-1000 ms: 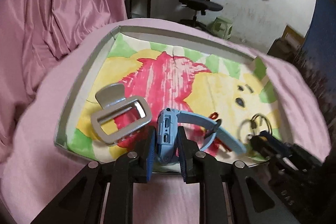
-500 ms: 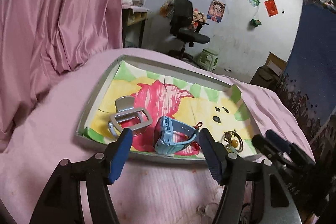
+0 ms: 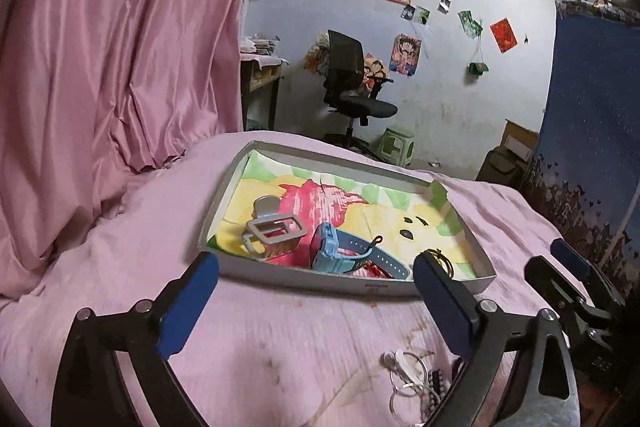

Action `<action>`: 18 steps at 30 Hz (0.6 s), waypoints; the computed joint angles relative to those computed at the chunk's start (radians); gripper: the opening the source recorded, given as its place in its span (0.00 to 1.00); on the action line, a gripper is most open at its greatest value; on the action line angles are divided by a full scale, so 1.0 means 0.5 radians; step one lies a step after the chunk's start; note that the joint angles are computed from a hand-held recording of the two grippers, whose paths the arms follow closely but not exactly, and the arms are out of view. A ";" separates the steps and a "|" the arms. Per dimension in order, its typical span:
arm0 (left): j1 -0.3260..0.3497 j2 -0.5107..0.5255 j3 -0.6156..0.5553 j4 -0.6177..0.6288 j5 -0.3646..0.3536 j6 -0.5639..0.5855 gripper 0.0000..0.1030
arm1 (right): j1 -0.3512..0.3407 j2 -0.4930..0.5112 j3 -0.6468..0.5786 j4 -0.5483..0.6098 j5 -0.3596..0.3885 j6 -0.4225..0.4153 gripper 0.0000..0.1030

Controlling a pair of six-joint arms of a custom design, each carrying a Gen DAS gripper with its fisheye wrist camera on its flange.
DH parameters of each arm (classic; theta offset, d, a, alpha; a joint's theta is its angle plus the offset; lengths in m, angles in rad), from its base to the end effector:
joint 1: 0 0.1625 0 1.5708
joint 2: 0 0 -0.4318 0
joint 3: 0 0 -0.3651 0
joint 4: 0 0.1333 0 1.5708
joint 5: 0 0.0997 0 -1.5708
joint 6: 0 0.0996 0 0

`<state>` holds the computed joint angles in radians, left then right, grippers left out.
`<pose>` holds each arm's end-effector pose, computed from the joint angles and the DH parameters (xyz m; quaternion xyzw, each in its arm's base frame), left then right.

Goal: Organize jewelry
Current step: 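Withdraw both tools from the tray toward the items on the bed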

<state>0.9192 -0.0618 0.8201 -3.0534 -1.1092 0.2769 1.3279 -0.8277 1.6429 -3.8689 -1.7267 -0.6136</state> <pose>-0.3620 -0.7675 -0.0626 0.3351 0.8503 -0.3787 0.1459 -0.0418 -0.6585 0.3054 0.0838 -0.7323 0.5887 0.3319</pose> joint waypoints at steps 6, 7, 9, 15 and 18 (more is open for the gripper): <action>0.002 -0.113 0.279 -0.240 -0.033 0.046 0.99 | -0.004 -0.039 0.160 -0.171 0.065 -0.029 0.99; -0.002 -0.129 0.321 -0.269 -0.031 0.056 0.99 | -0.004 -0.044 0.180 -0.183 0.066 -0.031 0.99; -0.007 -0.159 0.394 -0.317 -0.028 0.085 0.99 | -0.005 -0.058 0.229 -0.212 0.069 -0.030 0.99; -0.021 -0.251 0.613 -0.385 -0.023 0.159 0.99 | -0.004 -0.087 0.316 -0.222 0.026 -0.036 0.99; -0.028 -0.290 0.692 -0.355 -0.011 0.174 0.99 | -0.005 -0.113 0.367 -0.213 -0.026 -0.043 0.99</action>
<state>0.9052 -0.2068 1.1661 -3.2310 -1.1150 0.3636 1.3255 -0.8842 1.8265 -3.9756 -1.7396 -0.6353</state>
